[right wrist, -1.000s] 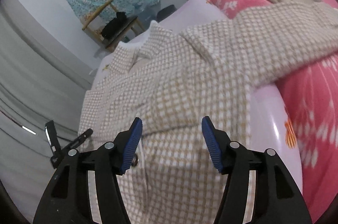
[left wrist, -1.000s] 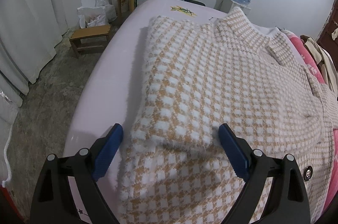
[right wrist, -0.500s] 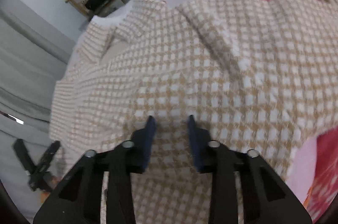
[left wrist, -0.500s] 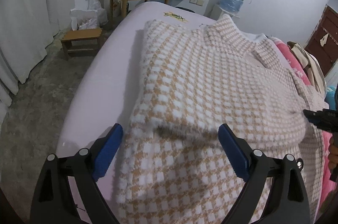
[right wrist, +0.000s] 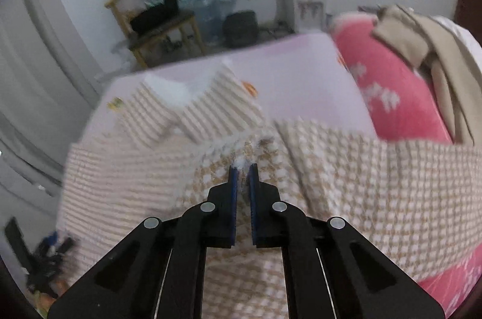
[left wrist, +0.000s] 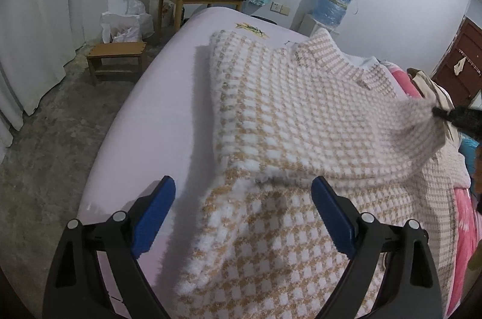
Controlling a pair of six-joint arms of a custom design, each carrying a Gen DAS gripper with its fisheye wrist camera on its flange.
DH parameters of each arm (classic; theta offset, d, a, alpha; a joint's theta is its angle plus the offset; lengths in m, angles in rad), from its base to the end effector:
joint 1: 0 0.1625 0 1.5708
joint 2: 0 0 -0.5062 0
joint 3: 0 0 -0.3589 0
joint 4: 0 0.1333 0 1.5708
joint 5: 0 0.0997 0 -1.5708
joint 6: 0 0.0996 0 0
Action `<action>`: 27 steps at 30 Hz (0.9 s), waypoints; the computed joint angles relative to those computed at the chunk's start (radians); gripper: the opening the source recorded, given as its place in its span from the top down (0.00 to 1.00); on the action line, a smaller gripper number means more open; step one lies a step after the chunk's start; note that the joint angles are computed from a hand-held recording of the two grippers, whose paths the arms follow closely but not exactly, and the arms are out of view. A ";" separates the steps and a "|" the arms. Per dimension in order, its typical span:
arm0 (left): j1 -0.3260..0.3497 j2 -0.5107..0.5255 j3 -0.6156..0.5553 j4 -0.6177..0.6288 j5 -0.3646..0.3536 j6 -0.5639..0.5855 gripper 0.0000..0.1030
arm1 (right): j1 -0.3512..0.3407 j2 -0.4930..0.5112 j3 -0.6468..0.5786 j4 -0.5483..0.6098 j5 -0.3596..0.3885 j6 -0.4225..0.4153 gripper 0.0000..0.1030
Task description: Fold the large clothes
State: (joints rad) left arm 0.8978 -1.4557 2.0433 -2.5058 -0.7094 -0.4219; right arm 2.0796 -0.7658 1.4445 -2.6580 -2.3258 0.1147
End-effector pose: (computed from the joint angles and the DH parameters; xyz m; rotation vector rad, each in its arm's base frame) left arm -0.1313 -0.4998 0.4393 0.1091 2.4181 -0.9385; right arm 0.4292 -0.6360 0.2611 0.2804 -2.4257 0.7758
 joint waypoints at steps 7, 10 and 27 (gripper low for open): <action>-0.002 0.003 -0.003 0.018 0.010 0.001 0.13 | -0.046 -0.004 0.055 -0.005 -0.038 0.016 0.79; -0.021 -0.021 -0.015 0.067 0.016 -0.014 0.13 | -0.038 -0.017 0.073 -0.054 -0.051 -0.010 0.68; 0.051 0.223 -0.350 0.099 -0.131 0.232 0.13 | -0.028 0.068 0.015 -0.105 0.047 -0.152 0.66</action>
State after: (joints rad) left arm 0.9484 -1.2330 1.6934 -2.4065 -0.8402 -0.1895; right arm 2.0514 -0.6974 1.4595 -2.7632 -2.2792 -0.0372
